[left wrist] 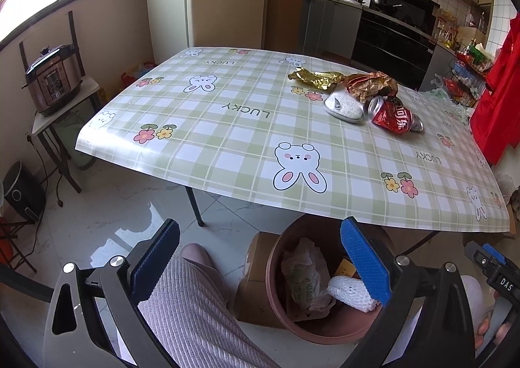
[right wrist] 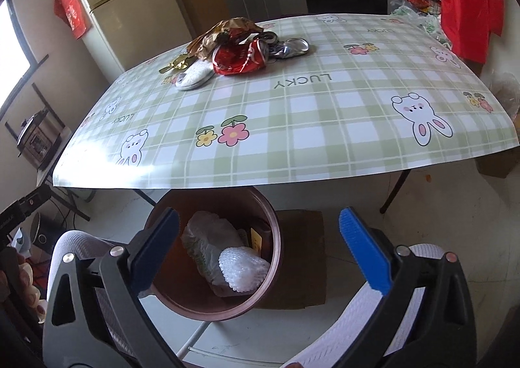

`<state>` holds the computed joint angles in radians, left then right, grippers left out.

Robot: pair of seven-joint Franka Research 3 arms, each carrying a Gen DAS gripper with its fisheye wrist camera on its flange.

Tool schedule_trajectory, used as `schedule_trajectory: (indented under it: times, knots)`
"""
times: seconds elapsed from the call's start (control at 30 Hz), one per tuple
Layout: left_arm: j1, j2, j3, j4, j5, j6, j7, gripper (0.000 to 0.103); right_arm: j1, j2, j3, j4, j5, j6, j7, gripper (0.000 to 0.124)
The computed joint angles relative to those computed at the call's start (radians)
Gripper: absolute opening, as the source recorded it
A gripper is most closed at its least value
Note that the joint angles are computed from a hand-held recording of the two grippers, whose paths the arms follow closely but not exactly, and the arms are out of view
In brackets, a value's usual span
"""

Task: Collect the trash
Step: 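Lower the white foam sleeve into the bin and open the right tool, then move both open tools back to the items on the table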

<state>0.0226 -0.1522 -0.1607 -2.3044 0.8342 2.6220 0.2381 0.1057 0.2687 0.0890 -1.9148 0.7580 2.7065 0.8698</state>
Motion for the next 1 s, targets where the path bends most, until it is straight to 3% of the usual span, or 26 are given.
schedule_trajectory:
  times: [0.5,0.73,1.0]
  knots:
    - [-0.020,0.095,0.018,0.102,-0.019,-0.004,0.042,0.097,-0.025,0.063,-0.008,0.098,-0.016,0.036,0.077,0.097]
    - [-0.019,0.219,0.057,0.265,-0.097,0.037,0.076,0.097,-0.046,0.164,-0.012,0.256,-0.056,0.021,0.187,0.097]
    - [-0.049,0.452,0.100,0.574,-0.163,-0.006,0.199,0.097,-0.046,0.306,-0.031,0.460,-0.184,-0.027,0.341,0.097]
